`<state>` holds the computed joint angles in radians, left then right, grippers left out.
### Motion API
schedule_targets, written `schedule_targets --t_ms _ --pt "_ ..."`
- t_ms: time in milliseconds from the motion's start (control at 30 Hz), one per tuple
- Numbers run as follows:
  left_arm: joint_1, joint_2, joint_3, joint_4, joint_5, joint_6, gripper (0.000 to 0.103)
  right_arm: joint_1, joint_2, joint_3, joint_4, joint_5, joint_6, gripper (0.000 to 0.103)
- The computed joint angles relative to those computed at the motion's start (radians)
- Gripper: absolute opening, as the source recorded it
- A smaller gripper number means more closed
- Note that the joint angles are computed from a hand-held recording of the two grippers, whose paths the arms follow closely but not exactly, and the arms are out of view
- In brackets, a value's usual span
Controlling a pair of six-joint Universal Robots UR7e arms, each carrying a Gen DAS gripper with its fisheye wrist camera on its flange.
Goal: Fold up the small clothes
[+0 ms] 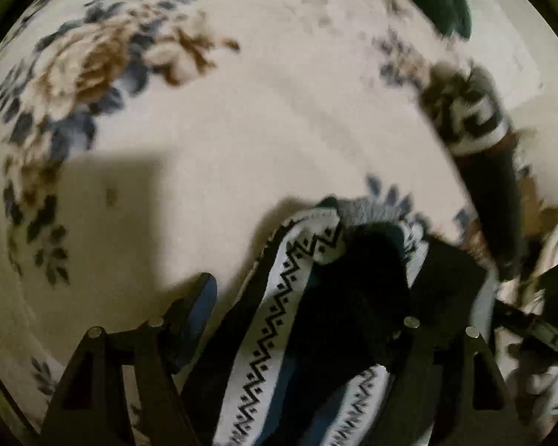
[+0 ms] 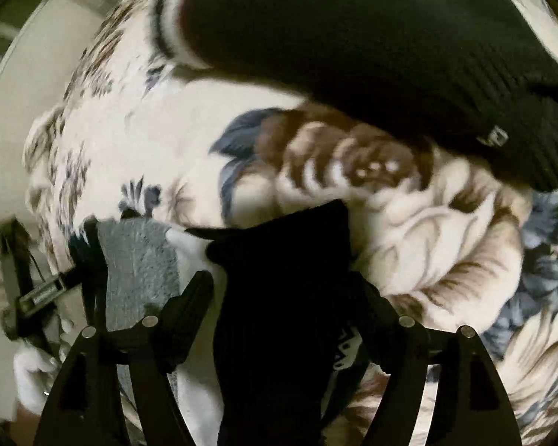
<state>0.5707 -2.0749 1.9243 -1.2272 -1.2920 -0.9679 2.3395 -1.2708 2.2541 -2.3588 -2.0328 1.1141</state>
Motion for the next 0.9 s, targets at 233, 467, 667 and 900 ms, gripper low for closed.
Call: schedule_targets --t_ms 233,467,667,900 --pt "0.005 -0.186 0.073 -0.113 -0.196 -0.083 0.073 0.027 -0.176 0.141 -0.129 0.104 0.053 0.103" --pt "-0.041 -0.173 0.147 -0.217 -0.215 -0.050 0.082 -0.038 -0.149 0.312 -0.388 0.277 -0.001 0.103" --pt "-0.002 -0.211 0.208 -0.384 -0.327 -0.029 0.082 -0.100 -0.089 0.348 -0.550 0.329 -0.093 0.103" --pt "0.259 -0.326 0.354 -0.763 -0.575 -0.101 0.082 -0.127 -0.006 0.330 -0.642 0.409 -0.146 0.103"
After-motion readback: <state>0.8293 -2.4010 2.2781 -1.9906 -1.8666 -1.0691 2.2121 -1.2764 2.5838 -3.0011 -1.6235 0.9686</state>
